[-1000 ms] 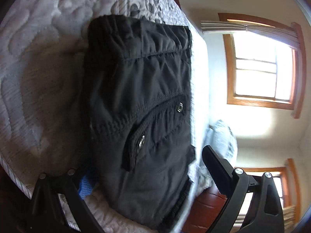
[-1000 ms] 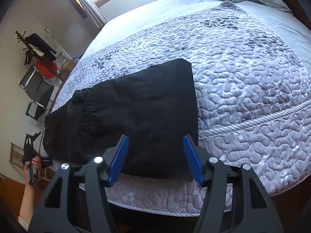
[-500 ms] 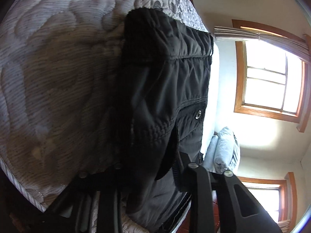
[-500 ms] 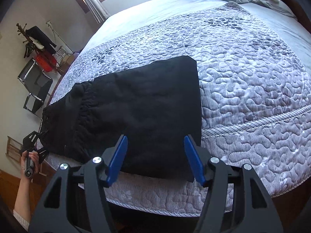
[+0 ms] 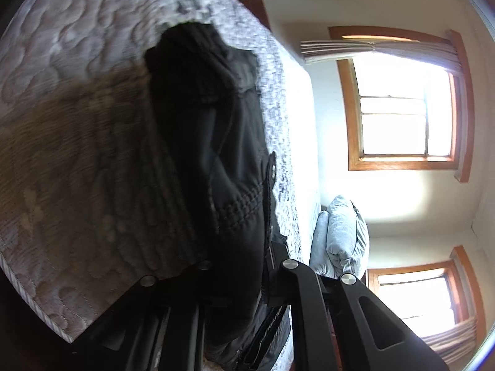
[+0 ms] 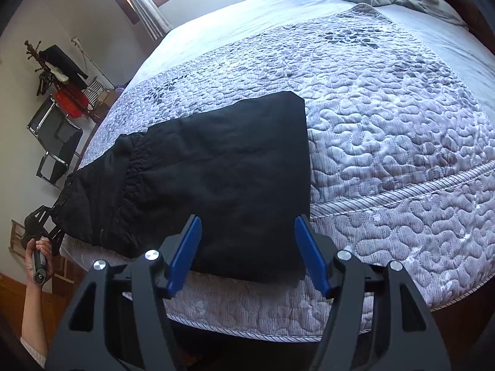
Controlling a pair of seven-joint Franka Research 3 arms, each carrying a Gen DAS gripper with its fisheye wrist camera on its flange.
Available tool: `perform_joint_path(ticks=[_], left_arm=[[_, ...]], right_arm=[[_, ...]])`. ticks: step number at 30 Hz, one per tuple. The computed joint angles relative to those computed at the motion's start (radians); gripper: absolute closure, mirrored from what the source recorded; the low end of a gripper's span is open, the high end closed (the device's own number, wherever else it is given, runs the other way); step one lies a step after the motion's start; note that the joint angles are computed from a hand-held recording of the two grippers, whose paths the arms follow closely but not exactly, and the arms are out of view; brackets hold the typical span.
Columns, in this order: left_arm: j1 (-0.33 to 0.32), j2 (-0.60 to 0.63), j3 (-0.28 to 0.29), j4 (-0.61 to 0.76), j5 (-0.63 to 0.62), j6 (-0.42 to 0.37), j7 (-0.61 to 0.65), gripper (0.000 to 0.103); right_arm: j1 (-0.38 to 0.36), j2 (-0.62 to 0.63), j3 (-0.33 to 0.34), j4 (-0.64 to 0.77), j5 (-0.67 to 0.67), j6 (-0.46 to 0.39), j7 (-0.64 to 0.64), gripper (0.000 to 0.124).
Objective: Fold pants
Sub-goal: 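Grasp the edge of the folded black pants with the left gripper, then lift the pants edge and fold it over the stack with the left gripper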
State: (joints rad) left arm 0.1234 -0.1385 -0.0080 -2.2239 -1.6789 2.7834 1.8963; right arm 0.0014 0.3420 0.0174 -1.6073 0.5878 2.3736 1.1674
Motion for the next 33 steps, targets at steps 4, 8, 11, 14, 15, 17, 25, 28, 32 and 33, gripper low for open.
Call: perform_joint_path(ticks=[4, 8, 11, 14, 15, 17, 25, 28, 32, 33], left_arm=[[-0.017, -0.010, -0.018, 0.030, 0.075, 0.041, 0.014, 0.092], [-0.050, -0.010, -0.026, 0.067, 0.156, 0.074, 0.025, 0.092], [-0.077, 0.000, -0.032, 0.099, 0.262, 0.104, 0.005, 0.092], [-0.108, 0.011, -0.044, 0.131, 0.388, 0.128, -0.010, 0.091], [-0.116, 0.012, -0.046, 0.134, 0.440, 0.134, -0.030, 0.091], [-0.135, 0.023, -0.056, 0.152, 0.587, 0.145, -0.077, 0.091], [-0.193, 0.087, -0.089, 0.220, 0.964, 0.118, -0.204, 0.089], [-0.198, 0.117, -0.109, 0.244, 1.118, 0.098, -0.282, 0.088], [-0.202, 0.163, -0.132, 0.284, 1.389, 0.055, -0.411, 0.087], [-0.205, 0.177, -0.136, 0.297, 1.469, 0.040, -0.447, 0.087]], right_arm=[[-0.011, -0.007, -0.003, -0.009, 0.016, 0.010, -0.001, 0.060], [-0.019, -0.013, -0.003, -0.014, 0.033, 0.014, -0.005, 0.060], [-0.021, -0.019, -0.002, -0.021, 0.043, 0.020, -0.012, 0.060], [-0.024, -0.025, -0.003, -0.030, 0.054, 0.022, -0.017, 0.060], [-0.026, -0.025, -0.003, -0.031, 0.059, 0.022, -0.019, 0.060], [-0.028, -0.026, -0.003, -0.034, 0.066, 0.026, -0.021, 0.060], [-0.037, -0.031, -0.006, -0.050, 0.090, 0.030, -0.025, 0.060], [-0.041, -0.032, -0.008, -0.056, 0.098, 0.033, -0.025, 0.060], [-0.051, -0.031, -0.010, -0.059, 0.118, 0.034, -0.026, 0.060], [-0.054, -0.030, -0.009, -0.059, 0.123, 0.034, -0.027, 0.060]])
